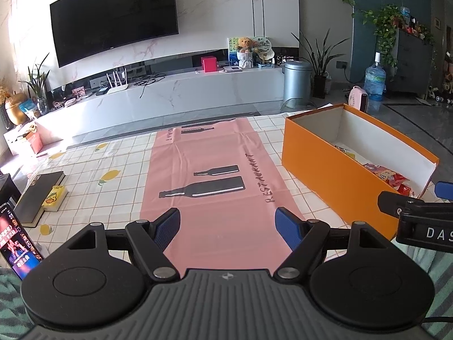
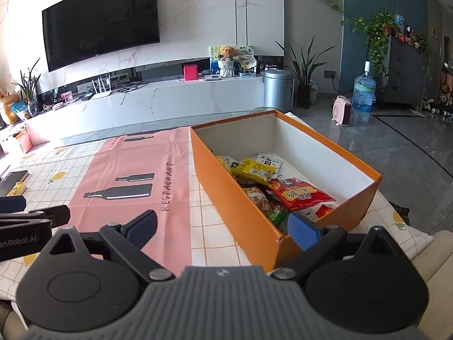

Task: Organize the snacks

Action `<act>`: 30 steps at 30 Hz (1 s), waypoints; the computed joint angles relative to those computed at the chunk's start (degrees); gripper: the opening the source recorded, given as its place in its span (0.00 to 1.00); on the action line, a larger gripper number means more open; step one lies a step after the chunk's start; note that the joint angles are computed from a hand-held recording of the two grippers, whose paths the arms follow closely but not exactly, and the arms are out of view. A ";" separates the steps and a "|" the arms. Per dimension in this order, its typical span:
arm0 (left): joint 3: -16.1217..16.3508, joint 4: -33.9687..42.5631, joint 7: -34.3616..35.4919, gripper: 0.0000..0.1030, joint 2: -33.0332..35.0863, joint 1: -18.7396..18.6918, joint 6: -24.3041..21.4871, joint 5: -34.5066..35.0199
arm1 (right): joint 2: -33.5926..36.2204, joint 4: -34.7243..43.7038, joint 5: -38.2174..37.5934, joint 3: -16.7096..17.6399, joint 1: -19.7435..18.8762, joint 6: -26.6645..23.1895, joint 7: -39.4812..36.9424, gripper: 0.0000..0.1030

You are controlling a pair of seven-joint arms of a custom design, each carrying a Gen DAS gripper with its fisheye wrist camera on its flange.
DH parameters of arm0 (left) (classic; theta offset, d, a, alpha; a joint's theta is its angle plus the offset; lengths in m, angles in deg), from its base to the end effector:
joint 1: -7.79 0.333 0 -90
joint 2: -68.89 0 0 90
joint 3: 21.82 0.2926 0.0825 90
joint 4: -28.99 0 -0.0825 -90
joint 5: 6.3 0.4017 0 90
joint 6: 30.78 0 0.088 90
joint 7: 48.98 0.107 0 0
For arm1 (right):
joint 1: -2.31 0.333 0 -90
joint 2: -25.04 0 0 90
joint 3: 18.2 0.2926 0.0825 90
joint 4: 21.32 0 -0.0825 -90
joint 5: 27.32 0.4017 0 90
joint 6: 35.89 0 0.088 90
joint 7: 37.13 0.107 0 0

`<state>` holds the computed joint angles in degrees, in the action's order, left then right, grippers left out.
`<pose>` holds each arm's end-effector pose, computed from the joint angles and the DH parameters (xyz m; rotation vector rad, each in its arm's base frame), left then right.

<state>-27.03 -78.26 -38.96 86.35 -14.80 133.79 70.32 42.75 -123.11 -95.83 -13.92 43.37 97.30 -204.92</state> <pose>0.5558 -0.3509 0.3674 -1.4344 1.8926 -0.8608 0.4882 0.4653 0.3875 -1.4647 1.8491 -0.9023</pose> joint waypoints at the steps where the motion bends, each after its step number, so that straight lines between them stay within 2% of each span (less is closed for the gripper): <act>1: 0.05 -0.06 -0.03 0.87 -0.01 0.04 0.13 0.08 | 0.10 0.09 0.08 0.03 0.02 -0.02 -0.20 0.93; 18: -0.65 -0.40 -1.27 0.87 -0.63 0.17 -1.50 1.92 | -0.02 0.01 0.84 -0.34 -0.05 1.60 -0.64 0.93; 24: -0.50 -0.74 -2.03 0.87 -0.82 0.63 0.23 3.07 | 0.13 0.37 1.13 -0.12 -0.07 0.68 -0.77 0.93; 30: -0.14 -1.43 -6.70 0.87 -1.43 1.55 1.98 7.17 | 1.71 2.41 2.79 -0.09 0.42 0.01 -2.89 0.93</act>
<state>-27.18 -79.69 -45.66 84.92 -13.25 135.77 77.49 44.46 -120.70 -93.05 -14.01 43.79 97.31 -207.81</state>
